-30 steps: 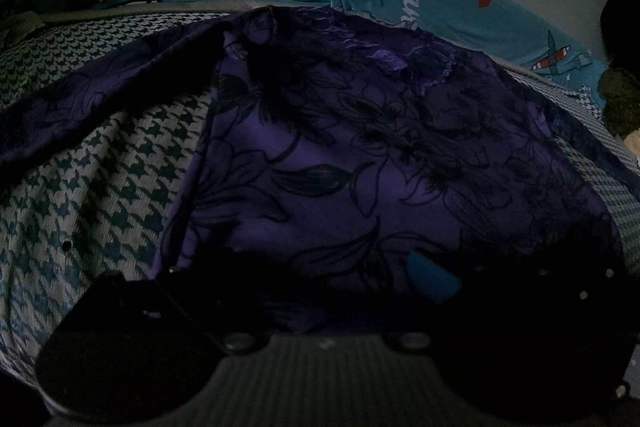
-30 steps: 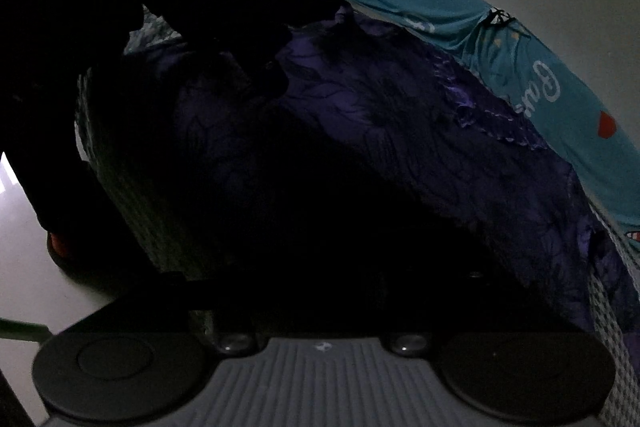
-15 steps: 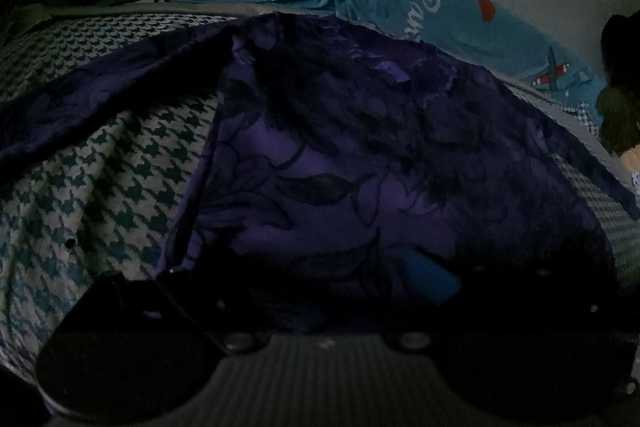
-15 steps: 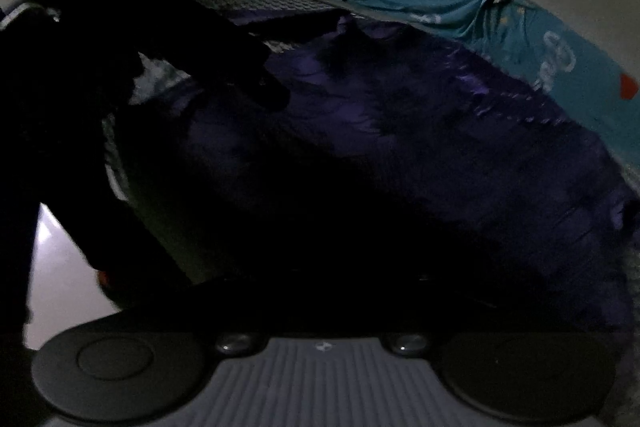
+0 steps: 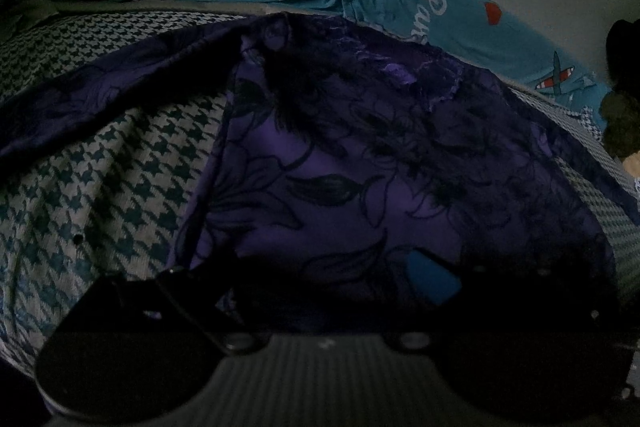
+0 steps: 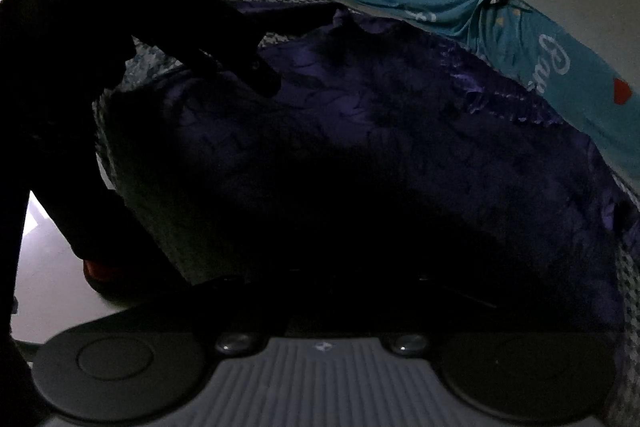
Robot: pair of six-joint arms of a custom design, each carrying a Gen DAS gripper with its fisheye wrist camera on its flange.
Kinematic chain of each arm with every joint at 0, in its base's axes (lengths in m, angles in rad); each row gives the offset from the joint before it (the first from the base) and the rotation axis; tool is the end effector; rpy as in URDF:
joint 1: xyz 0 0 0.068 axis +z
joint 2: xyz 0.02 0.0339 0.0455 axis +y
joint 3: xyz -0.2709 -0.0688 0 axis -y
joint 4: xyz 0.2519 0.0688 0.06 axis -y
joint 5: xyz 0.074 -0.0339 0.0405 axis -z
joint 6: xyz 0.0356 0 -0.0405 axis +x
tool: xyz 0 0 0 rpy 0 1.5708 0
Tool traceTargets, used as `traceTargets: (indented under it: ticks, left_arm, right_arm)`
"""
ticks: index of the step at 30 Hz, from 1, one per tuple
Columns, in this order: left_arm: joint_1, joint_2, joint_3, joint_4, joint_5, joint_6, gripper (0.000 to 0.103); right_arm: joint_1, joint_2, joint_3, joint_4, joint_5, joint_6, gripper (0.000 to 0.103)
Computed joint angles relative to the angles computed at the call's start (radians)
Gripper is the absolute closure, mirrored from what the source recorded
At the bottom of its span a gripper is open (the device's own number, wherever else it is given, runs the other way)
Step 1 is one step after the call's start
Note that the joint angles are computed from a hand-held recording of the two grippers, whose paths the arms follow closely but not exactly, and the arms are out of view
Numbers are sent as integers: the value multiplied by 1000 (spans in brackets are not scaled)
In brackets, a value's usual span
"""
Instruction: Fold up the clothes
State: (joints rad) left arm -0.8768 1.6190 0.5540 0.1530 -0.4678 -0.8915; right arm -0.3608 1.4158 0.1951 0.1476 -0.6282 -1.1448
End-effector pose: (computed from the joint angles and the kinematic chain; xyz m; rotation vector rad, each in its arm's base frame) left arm 0.1865 -0.1991 0.1092 -0.2098 2.3612 -0.2678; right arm 0.1665 -0.0404 0.0748 -1.0810 2.1053 0.1494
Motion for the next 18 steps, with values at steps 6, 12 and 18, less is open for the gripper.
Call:
traceTargets:
  ticks: [6, 12, 18]
  left_arm:
    - [0, 0, -3, 7, -1, -1, 7]
    - [-8, 1, -2, 14, -18, 6, 7]
    - [-31, 32, 27, 3, -34, 48, 7]
  right_arm:
    - [-35, 17, 107, -251, -36, -86, 100]
    - [-73, 75, 187, -533, -24, -266, 100]
    - [-126, -2, 169, -541, -97, -250, 100]
